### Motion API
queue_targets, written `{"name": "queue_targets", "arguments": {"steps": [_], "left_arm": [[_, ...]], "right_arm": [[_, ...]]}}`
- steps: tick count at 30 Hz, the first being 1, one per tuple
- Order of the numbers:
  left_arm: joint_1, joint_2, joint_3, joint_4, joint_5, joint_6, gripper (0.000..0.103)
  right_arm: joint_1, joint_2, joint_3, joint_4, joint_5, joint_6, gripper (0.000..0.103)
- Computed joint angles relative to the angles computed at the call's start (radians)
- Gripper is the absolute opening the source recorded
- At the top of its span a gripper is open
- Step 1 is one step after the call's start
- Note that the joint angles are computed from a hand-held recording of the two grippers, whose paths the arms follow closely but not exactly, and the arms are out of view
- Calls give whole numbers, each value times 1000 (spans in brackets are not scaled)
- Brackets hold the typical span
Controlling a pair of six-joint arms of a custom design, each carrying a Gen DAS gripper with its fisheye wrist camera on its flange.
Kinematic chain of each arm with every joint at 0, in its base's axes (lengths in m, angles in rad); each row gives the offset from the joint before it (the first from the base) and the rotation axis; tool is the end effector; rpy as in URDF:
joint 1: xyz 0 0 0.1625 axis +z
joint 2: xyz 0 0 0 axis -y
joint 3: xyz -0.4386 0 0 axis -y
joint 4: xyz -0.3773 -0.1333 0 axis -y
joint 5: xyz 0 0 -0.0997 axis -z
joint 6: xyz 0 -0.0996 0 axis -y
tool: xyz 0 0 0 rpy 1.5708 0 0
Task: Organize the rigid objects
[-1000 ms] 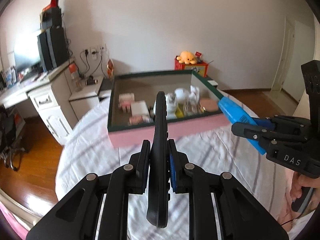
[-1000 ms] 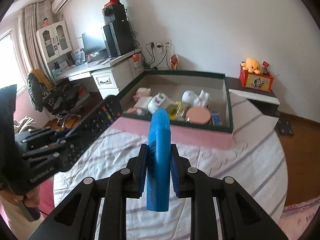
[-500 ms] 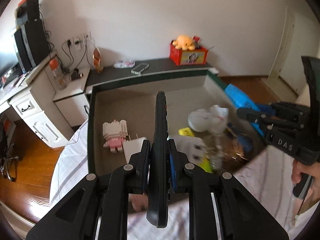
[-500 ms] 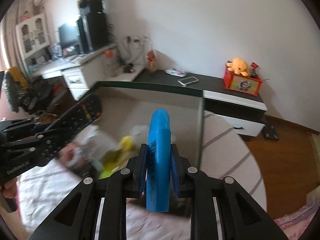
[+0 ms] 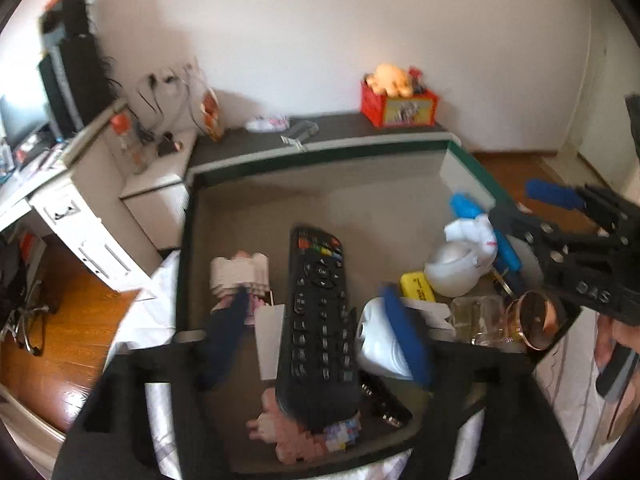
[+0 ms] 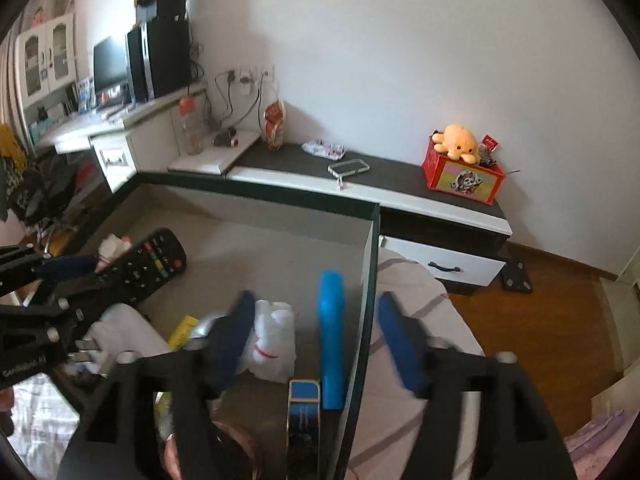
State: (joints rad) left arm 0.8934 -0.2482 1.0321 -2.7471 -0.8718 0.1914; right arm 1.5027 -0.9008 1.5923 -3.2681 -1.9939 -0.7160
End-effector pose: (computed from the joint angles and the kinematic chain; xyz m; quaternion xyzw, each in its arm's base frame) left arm -0.3561 -0.7577 -0.0285 0.3273 0.8640 -0.2586 0.2819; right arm 0.0450 -0.6978 0.3013 0.1767 -0.8443 0.3652 0.3501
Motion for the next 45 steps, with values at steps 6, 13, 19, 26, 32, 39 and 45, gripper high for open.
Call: {"name": "queue_targets", "arguments": {"steps": [6, 13, 19, 26, 32, 39, 45], "left_arm": [[-43, -133, 238, -217, 10, 5, 96], [-132, -271, 528, -512, 76, 27, 103], [-226, -366, 755, -688, 151, 3, 103], [-338, -438, 946, -835, 237, -33, 103], [-437, -475, 1060, -954, 310, -24, 103], [-529, -505, 1135, -1044, 403, -23, 103], [-598, -539, 1193, -1095, 445, -37, 103]], "right_arm": [[37, -109, 152, -61, 56, 33, 82], [116, -210, 364, -243, 60, -3, 103], [180, -255, 532, -461, 43, -39, 103], [251, -318, 717, -612, 57, -16, 103], [316, -320, 791, -751, 13, -15, 103], [404, -309, 840, -888, -57, -58, 103], [484, -302, 853, -970, -119, -89, 103]]}}
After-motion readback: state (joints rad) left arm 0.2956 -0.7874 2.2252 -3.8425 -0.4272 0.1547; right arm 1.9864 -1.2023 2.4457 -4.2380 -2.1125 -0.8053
